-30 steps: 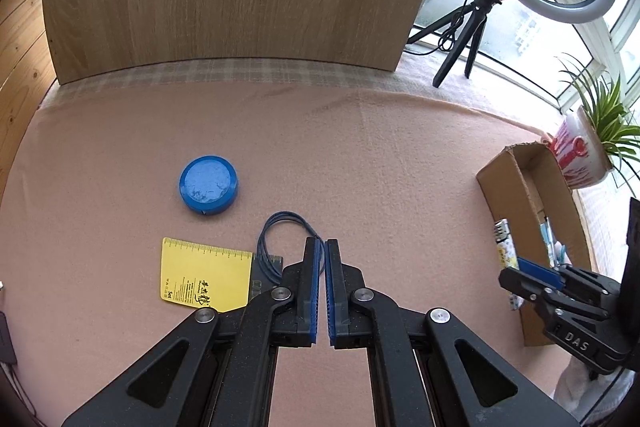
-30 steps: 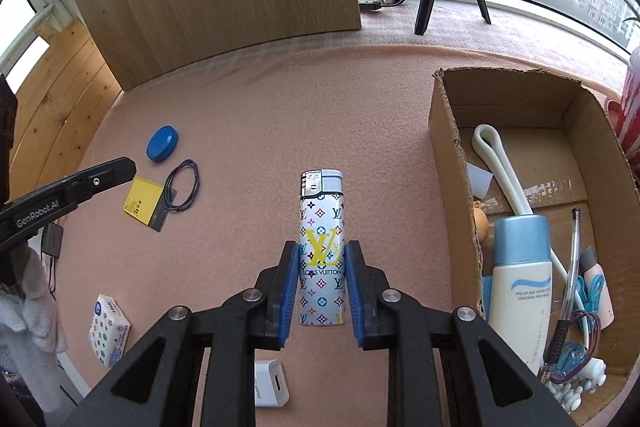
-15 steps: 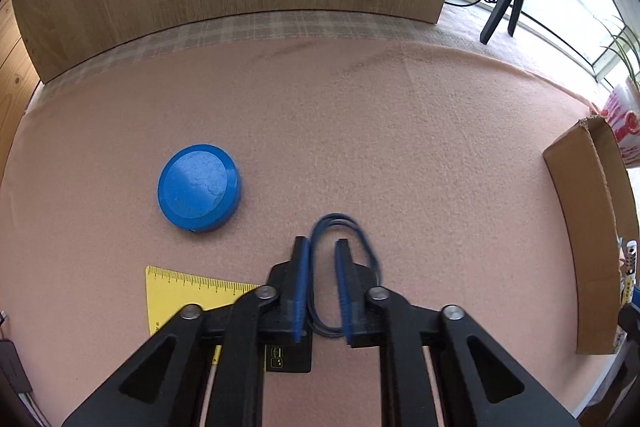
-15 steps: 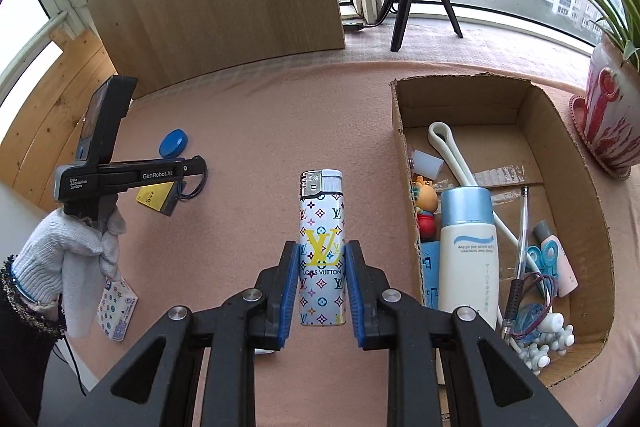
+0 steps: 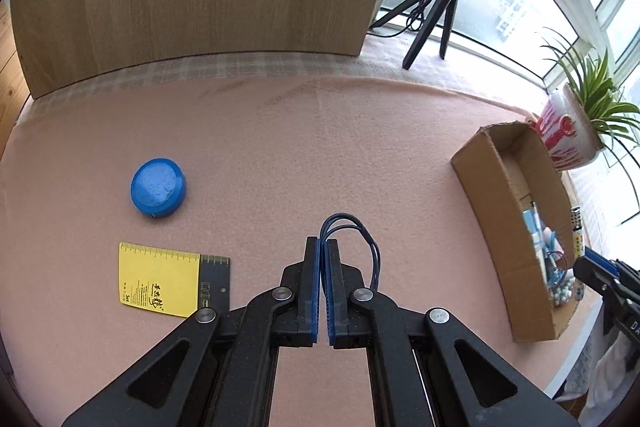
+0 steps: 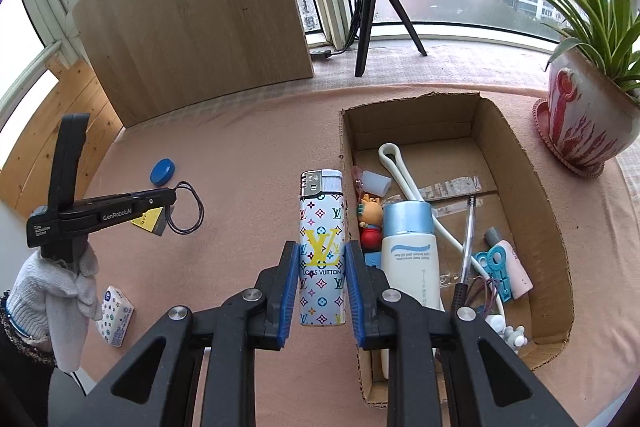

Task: Organize objects
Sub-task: 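Carry the lighter and black cable over the box with both grippers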

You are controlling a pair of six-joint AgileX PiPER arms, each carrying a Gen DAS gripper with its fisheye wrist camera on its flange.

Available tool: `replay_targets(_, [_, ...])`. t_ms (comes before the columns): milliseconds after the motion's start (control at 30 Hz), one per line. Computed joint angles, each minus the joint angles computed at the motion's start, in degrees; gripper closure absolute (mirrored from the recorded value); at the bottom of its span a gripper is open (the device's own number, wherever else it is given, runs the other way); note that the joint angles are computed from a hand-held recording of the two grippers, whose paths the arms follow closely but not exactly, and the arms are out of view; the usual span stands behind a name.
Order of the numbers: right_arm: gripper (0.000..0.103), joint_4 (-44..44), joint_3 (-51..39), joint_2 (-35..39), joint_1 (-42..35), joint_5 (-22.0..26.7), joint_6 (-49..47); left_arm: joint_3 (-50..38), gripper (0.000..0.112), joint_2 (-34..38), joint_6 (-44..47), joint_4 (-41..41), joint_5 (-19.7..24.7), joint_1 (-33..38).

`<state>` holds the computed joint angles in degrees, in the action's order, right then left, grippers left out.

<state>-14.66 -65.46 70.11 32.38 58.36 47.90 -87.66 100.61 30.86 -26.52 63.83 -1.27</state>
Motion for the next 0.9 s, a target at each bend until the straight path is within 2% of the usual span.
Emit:
replay_targets(67, [0.082,0.3,1.3,-2.5,-1.5,0.4,0.0,-0.1,0.111,-2.5,0.1,-1.8,1.0,-0.9])
replay_targets(267, [0.082,-0.8,4.0,-9.2,-5.7,3.4,-0.5,-6.0,0.111,-3.1,-3.4,-5.7,3.7,-6.5])
replay_targets(467, [0.082,-0.6,4.4,-12.8,-10.8,5.5,-4.2,-7.7,0.111,-3.4,-8.8,-5.7,1.4,-14.6])
replay_targets(767, [0.082,1.9,5.0,-14.3,-16.3,5.2,-10.1,-12.8,0.111,0.5,-16.0,-2.1,-2.2,-26.1])
replay_targets(900, [0.082,3.5,5.5,-14.4,-18.4,4.6,-12.8,-16.0,0.109,3.7,-17.0,-0.7,-1.0,-29.1])
